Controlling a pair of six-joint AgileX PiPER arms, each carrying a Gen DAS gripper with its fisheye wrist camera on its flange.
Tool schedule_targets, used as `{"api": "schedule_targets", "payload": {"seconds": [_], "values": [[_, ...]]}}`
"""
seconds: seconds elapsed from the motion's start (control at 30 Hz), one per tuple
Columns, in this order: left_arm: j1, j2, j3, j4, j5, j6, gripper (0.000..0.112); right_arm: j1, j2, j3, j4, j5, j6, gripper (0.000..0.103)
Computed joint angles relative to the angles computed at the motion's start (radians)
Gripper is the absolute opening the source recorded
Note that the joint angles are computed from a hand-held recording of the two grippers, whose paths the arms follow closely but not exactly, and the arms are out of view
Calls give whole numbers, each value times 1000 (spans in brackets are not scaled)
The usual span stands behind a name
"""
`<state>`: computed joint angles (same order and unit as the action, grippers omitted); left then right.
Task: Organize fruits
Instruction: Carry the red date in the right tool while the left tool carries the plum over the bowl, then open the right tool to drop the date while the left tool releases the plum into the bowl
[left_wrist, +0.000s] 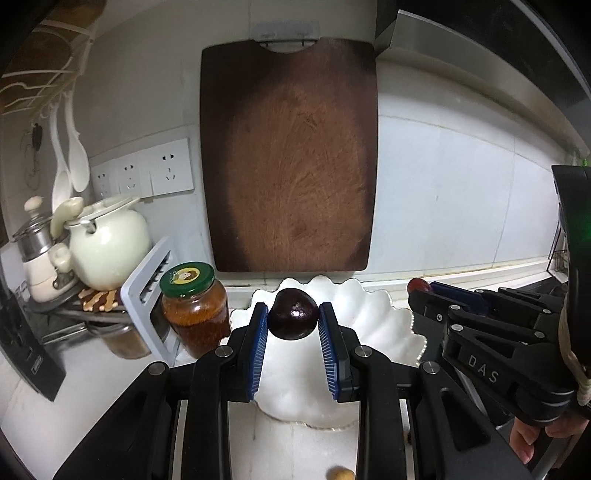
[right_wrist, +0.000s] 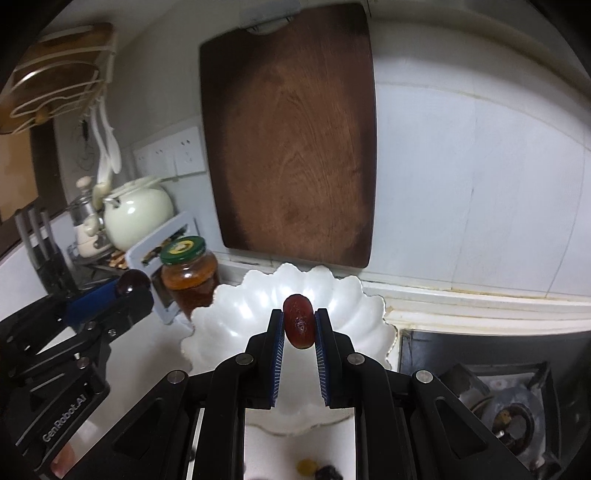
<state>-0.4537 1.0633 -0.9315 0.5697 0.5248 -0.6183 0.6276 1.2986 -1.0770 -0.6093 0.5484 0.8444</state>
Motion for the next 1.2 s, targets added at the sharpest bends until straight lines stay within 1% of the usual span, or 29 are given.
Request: {"api": "schedule_targets", "payload": {"seconds": [0.07,0.17,0.3,0.5,0.6,0.8,0.9,1.0,1.2], "values": [[51,42,-29,-100,-24,106,28,-35,43,-39,73,-2,-74,18],[117,112,-80,-249,-40,257,28,-80,103,-99,177,1,-180,18],[180,228,-168,-435,-15,428,28,-121,193,-186,285,36,-286,18],[224,375,-281,-558,41,541,28,-160,308,-294,377,92,-385,18],[241,448,-338,-597,76,570,28,-174,360,-350,403,131,-425,18],[277,571,-446,-689,162,641,28,-212,473,-480,503,227,-529,18],[273,621,-492,-664,191,623,28,-229,524,-532,542,273,-560,18],[270,660,-524,-652,214,622,28,-243,559,-558,580,299,-585,18],[259,709,-555,-625,247,623,28,-263,608,-577,615,323,-604,18]]}}
